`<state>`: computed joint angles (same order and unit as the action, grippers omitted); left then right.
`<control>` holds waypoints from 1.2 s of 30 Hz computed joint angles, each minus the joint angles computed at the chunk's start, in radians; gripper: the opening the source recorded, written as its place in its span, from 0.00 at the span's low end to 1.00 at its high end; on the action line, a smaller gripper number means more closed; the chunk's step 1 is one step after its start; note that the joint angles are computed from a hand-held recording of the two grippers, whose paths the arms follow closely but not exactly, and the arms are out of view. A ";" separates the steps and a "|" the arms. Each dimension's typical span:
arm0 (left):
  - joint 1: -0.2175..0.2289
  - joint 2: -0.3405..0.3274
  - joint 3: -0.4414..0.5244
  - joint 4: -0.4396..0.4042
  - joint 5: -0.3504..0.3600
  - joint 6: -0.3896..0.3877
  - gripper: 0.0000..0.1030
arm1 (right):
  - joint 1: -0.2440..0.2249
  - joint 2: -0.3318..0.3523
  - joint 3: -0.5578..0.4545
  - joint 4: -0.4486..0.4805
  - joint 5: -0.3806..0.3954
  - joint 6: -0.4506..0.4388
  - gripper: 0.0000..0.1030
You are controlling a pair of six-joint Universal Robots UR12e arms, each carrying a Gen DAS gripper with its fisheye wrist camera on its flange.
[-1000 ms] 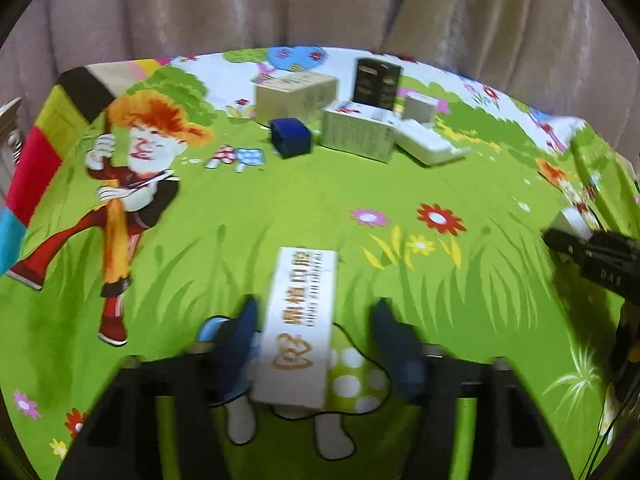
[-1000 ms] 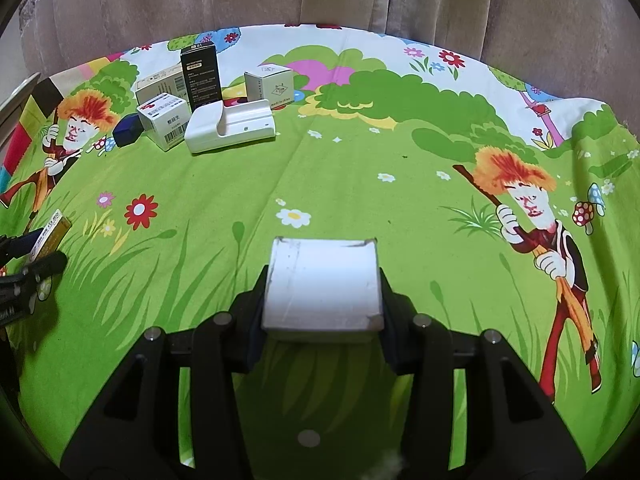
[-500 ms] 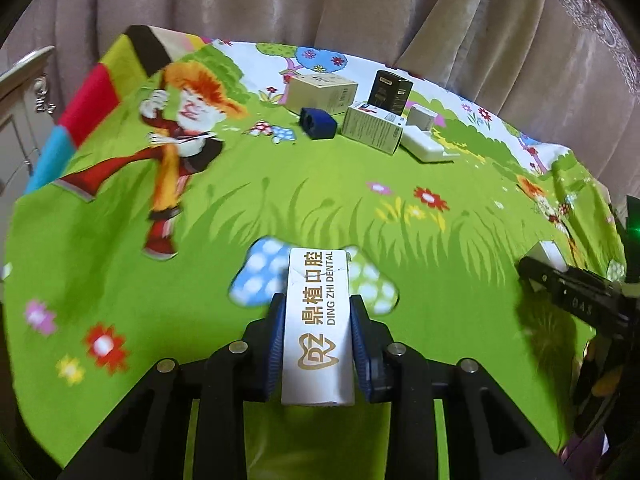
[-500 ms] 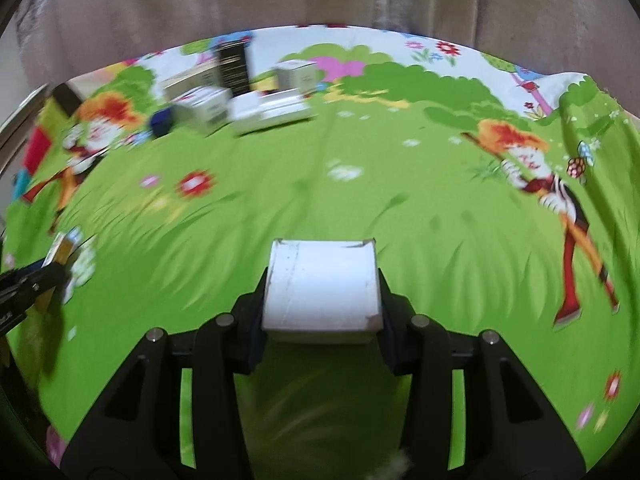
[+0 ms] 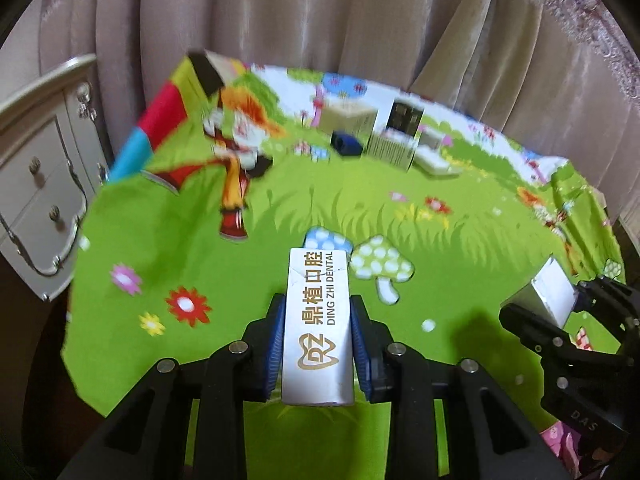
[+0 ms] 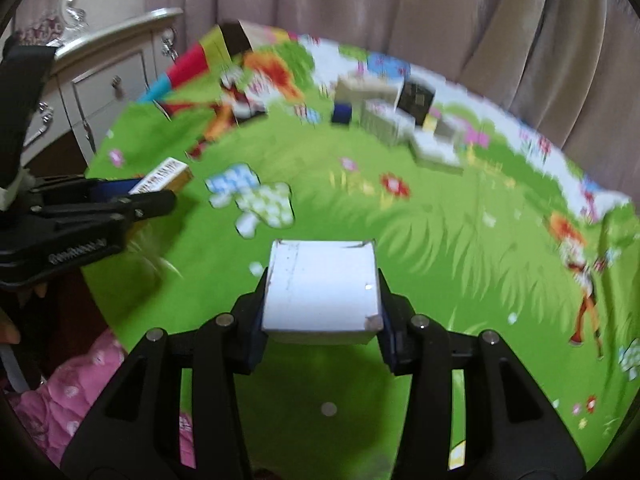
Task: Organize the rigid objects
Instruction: 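Carry the white cube box and DING ZHI DENTAL box over the storage box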
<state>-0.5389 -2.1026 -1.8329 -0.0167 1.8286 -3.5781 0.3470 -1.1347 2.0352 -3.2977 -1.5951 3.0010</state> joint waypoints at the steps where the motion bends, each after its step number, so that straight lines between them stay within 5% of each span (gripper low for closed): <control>1: -0.003 0.007 -0.004 0.020 0.010 0.007 0.30 | 0.004 -0.008 0.006 -0.025 -0.006 -0.004 0.47; 13: -0.071 0.054 -0.001 0.257 0.164 0.131 0.31 | 0.043 -0.069 0.069 -0.437 -0.078 -0.026 0.47; 30: -0.140 0.062 0.031 0.425 0.241 0.288 0.31 | 0.026 -0.136 0.150 -0.671 -0.137 -0.002 0.48; 36: -0.161 0.051 0.063 0.424 0.201 0.343 0.31 | 0.010 -0.159 0.187 -0.702 -0.170 0.009 0.48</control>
<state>-0.6997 -2.0519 -1.7701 0.4070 2.0298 -3.2356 0.3571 -1.2934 2.2221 -3.9999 -1.7656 3.0096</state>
